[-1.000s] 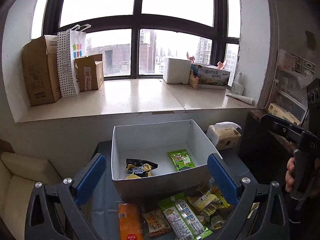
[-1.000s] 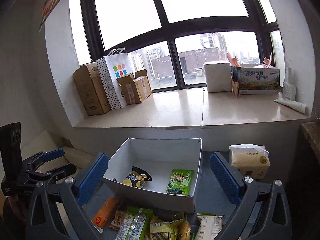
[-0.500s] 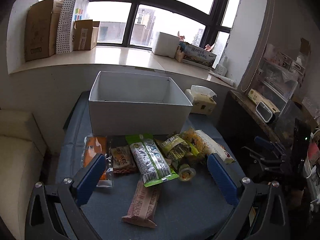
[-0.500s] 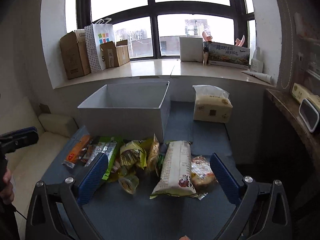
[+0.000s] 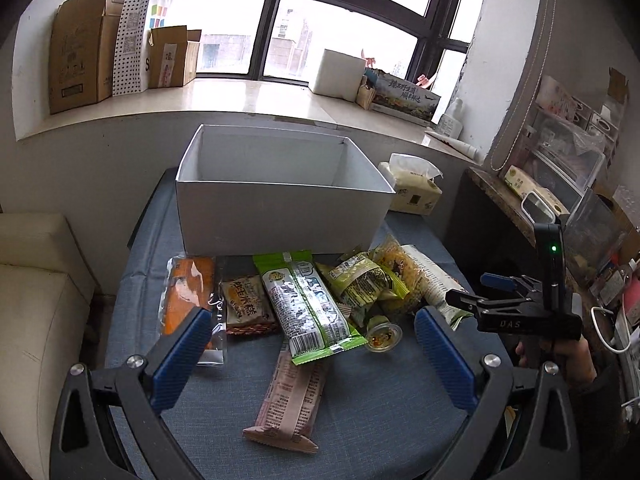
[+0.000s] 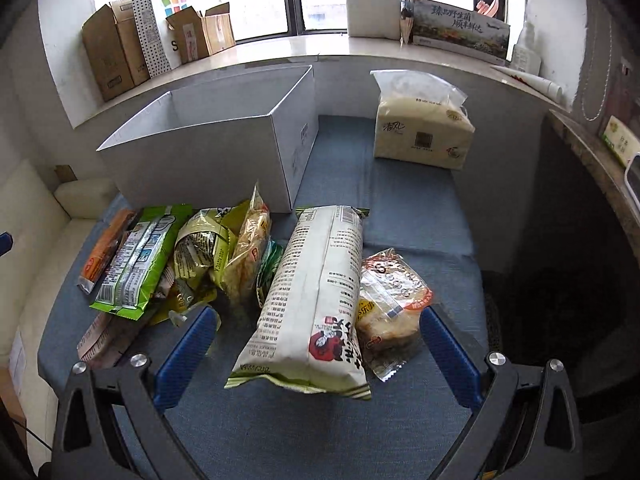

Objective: Organize snacks
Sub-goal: 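Grasp the long green stick pack with the left tool while the right tool grasps the white rice-cracker bag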

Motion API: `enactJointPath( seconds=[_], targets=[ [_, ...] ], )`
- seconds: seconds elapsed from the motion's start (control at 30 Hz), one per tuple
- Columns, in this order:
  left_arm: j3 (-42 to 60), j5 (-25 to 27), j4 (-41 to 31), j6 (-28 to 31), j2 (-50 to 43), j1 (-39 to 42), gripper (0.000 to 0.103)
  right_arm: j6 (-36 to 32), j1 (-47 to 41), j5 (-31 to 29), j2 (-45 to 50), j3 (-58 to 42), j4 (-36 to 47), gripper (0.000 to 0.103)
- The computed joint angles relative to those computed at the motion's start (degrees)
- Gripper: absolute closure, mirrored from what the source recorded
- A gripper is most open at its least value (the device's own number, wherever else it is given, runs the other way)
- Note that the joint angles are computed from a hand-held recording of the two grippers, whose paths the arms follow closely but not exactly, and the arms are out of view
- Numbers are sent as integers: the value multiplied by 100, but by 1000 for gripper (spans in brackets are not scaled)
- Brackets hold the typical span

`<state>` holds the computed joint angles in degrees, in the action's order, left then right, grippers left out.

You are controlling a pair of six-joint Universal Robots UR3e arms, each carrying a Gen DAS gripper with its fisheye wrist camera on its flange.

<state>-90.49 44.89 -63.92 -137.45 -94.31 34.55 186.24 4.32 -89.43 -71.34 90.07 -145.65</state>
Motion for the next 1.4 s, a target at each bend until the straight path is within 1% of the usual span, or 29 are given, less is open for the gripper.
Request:
enactJointPath(
  seconds=[0.03, 0.13, 0.2, 0.23, 0.3, 0.33, 0.37, 0.43, 0.47, 0.53, 0.63, 0.73, 0.8, 0.93, 1.0, 1.07, 1.13, 1.17, 1.23, 1.27, 1.37, 1.4],
  targets=[
    [3, 55, 45, -41, -40, -29, 0, -29, -33, 39, 144, -177, 140, 0],
    [4, 166, 97, -86, -146, -78, 0, 8, -4, -90, 580, -697, 540, 0],
    [7, 239, 121, -118, -203, -111, 0, -29, -40, 72, 698, -775, 588, 0],
    [5, 270, 144, -135, -226, -123, 0, -38, -59, 156, 732, -778, 590, 2],
    [-2, 311, 176, -152, -260, -145, 0, -23, -51, 134, 834, -871, 717, 16],
    [-17, 331, 204, -161, -269, -158, 0, -18, -28, 64, 900, -957, 824, 32],
    [-24, 356, 233, -170, -283, -174, 0, -44, -7, 27, 943, -1003, 896, 40],
    [-33, 431, 315, -209, -319, -221, 0, -109, 64, -92, 919, -919, 800, 46],
    [-42, 467, 371, -237, -337, -247, 0, -112, 83, -115, 862, -838, 751, 51],
    [4, 539, 416, -286, -408, -307, 0, -87, 49, -64, 672, -584, 611, 57],
    [121, 646, 451, -413, -559, -413, 0, 15, -121, 217, 177, 103, 210, 60],
    [305, 840, 529, -635, -776, -595, 0, 212, -307, 460, -460, 870, -222, 60],
    [453, 1050, 622, -838, -954, -782, 0, 340, -407, 583, -967, 1391, -535, 60],
    [889, 1583, 833, -1298, -1417, -1264, 0, 552, -529, 751, -1716, 1987, -964, 60],
    [1080, 1963, 1146, -1550, -1680, -1564, 0, 586, -567, 827, -2006, 2155, -1055, 60],
    [1288, 2515, 1554, -1772, -1994, -1937, 0, 602, -571, 813, -2153, 2204, -1100, 60],
    [1792, 2993, 1456, -1956, -2421, -2262, 0, 616, -476, 668, -2227, 2154, -1018, 60],
    [1980, 3078, 1435, -2045, -2603, -2349, 0, 624, -479, 668, -2273, 2184, -1002, 60],
    [2325, 3435, 1490, -2237, -2954, -2572, 0, 669, -503, 713, -2295, 2253, -1073, 60],
    [2544, 3532, 1401, -2292, -3137, -2647, 0, 681, -513, 718, -2306, 2273, -1079, 60],
    [3224, 3511, 920, -2424, -3636, -2714, 0, 693, -492, 671, -2295, 2326, -1133, 60],
    [3393, 3669, 849, -2495, -3774, -2761, 0, 694, -509, 710, -2309, 2360, -1162, 60]
  ],
)
